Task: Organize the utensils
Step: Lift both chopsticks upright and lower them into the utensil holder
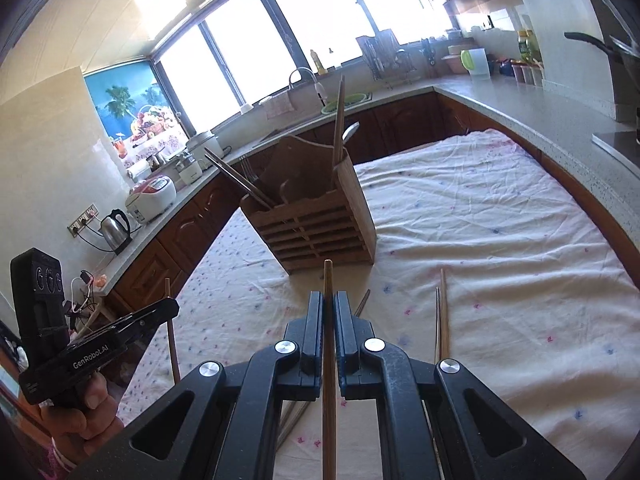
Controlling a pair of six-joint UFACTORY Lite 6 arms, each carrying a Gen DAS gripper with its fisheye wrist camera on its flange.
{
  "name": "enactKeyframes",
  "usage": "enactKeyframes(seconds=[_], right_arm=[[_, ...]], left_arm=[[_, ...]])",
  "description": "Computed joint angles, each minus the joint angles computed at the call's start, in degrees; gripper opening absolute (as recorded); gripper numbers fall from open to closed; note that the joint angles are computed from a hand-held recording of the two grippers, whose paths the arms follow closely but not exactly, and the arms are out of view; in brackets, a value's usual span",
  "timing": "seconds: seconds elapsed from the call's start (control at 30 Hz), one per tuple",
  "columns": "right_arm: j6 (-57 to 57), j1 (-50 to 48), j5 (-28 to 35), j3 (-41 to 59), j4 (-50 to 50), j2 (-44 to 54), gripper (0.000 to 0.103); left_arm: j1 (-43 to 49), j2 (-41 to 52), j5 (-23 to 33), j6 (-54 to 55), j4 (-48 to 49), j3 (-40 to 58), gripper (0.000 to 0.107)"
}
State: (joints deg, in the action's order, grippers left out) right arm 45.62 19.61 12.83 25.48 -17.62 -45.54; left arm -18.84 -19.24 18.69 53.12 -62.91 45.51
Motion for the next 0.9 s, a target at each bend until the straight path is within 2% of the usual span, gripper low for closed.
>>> enactKeyframes(seconds=[0.13, 0.3, 0.6, 0.9], right_arm=[[9.85, 2.42, 3.75, 2.62, -10.79, -3.20, 0.005], [14.54, 3.57, 5.78, 4.68, -16.55, -4.47, 0.005], [14.47, 2.62, 3.56, 6.94, -17.50, -0.99, 0.005], [11.59, -0.39, 1.08, 13.92, -17.63, 5.19, 0.005]], left_arm=[[2.09, -2.71, 1.14, 1.18, -1.32, -0.15, 0.005], [4.52, -5.02, 2.29, 3.27, -4.21, -0.81, 0.005], [6.84, -4.54, 2.88, 6.90, -9.14, 0.95, 0.005], [5.74, 1.31, 0.93, 8.85, -11.20, 10.37, 0.005]])
